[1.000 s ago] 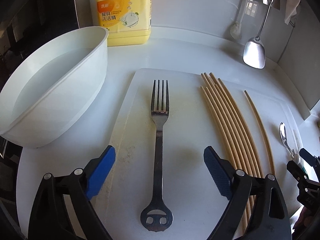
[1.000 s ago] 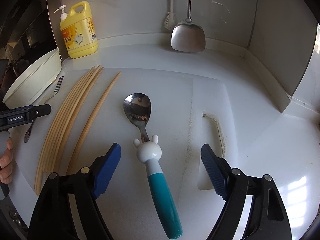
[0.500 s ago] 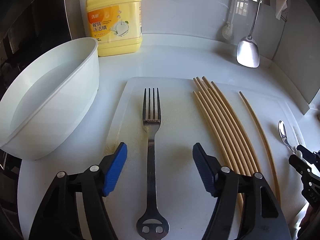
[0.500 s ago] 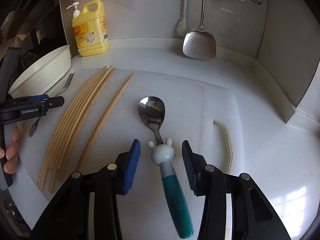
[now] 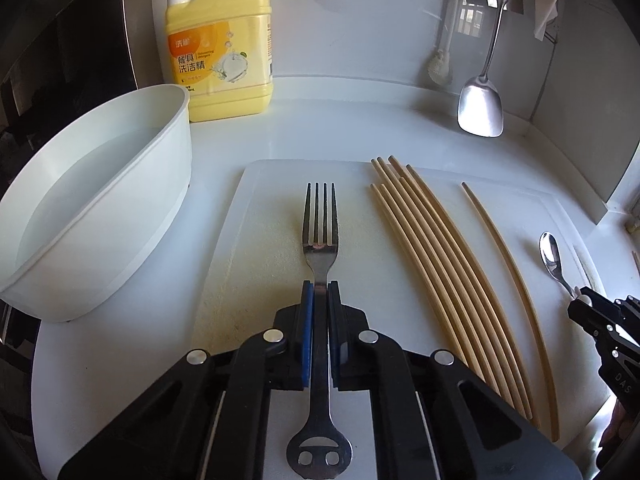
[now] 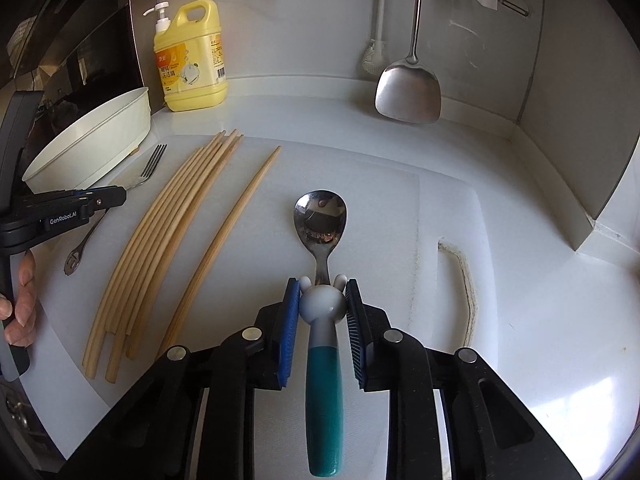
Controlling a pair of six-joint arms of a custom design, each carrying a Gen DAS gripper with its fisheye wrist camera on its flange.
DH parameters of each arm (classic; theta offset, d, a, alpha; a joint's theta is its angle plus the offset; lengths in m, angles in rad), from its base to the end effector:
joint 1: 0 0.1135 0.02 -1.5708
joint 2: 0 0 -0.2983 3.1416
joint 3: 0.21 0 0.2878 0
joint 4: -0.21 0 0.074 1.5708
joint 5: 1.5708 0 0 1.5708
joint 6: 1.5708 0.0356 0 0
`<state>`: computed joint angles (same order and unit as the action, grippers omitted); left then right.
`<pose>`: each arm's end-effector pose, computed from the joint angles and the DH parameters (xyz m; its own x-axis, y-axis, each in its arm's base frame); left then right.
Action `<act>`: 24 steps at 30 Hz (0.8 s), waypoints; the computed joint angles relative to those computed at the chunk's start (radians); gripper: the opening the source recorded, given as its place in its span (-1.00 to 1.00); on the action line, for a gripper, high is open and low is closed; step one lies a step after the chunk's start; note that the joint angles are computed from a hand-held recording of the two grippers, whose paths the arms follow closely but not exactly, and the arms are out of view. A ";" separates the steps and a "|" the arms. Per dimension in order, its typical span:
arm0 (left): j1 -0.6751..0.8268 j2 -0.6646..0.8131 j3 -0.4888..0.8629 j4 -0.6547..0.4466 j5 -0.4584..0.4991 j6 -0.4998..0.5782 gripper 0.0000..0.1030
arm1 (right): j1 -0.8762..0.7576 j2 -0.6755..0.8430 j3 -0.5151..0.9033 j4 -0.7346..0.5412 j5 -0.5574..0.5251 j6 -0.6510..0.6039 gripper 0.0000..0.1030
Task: Organize utensils
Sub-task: 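Carry the fork and spoon over the white basin with both tools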
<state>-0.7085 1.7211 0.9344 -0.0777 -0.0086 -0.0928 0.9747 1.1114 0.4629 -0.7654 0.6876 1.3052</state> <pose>0.2865 -0.2451 0.1681 -0.6350 0.4222 -0.6469 0.5901 0.8055 -0.0536 0.1109 0.1232 0.1584 -0.7089 0.2833 -0.6459 0.3818 0.9241 -0.0138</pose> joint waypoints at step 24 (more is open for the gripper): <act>0.007 -0.178 -0.064 -0.111 0.117 -0.042 -0.86 | 0.066 -0.038 0.027 0.001 0.052 0.054 -0.57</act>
<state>-0.7018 1.5434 0.8706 -0.1886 0.1082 -0.1352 1.0409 1.0737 0.4899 -0.7644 0.7399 1.3595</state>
